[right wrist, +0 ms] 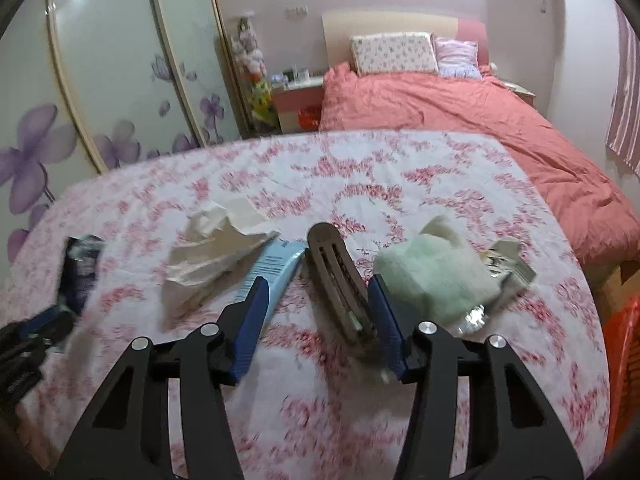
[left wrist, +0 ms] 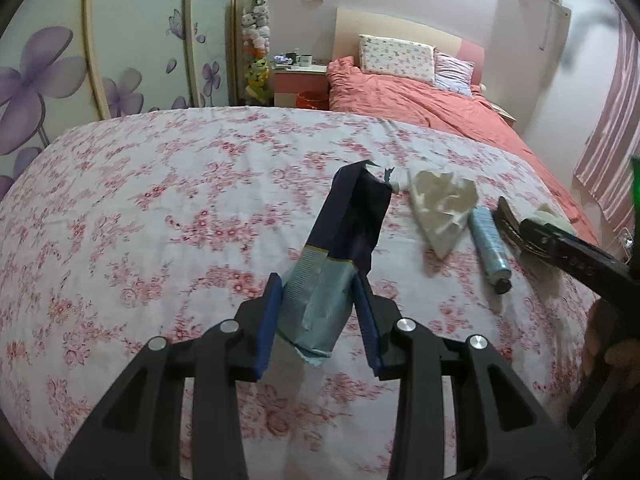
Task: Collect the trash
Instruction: 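Grasp the brown wooden comb with the right tool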
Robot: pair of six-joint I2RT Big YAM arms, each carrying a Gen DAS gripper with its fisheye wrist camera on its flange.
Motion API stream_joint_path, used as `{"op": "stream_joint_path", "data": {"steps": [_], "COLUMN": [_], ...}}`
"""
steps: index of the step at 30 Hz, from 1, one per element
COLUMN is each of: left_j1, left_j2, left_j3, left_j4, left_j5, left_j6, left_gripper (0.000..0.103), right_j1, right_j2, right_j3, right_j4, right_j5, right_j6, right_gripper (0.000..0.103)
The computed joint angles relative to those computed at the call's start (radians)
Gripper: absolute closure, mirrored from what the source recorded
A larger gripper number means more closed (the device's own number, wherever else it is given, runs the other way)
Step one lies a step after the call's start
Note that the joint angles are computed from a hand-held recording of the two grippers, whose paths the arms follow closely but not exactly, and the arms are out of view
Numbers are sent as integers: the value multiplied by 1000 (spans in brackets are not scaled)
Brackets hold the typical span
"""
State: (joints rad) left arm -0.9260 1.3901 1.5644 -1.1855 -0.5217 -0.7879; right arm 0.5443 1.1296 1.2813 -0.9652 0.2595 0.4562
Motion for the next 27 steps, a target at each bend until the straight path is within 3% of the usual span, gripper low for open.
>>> {"op": "stream_joint_path", "data": {"steps": [9, 16, 22, 24, 25, 27], "left_j1": [34, 47, 57, 58, 58, 57], "left_j2": [17, 34, 40, 47, 52, 56], "left_j3": [-6, -5, -5, -1, 2, 2], "left_j4": [26, 27, 22, 17, 14, 12], "left_j5": [41, 66, 73, 70, 69, 69], "left_j6": [19, 10, 10, 14, 16, 17], "left_gripper": [67, 66, 49, 45, 45, 43], "right_j1": [-17, -11, -33, -27, -23, -23], "right_j2": [47, 81, 85, 94, 101, 103], "right_j3": [26, 60, 63, 70, 76, 80], "right_j4": [-47, -94, -76, -78, -83, -86], "right_j5": [-34, -14, -64, -46, -40, -28], "right_j6": [-31, -58, -47, -73, -85, -98], "right_gripper": [51, 53, 53, 53, 54, 70]}}
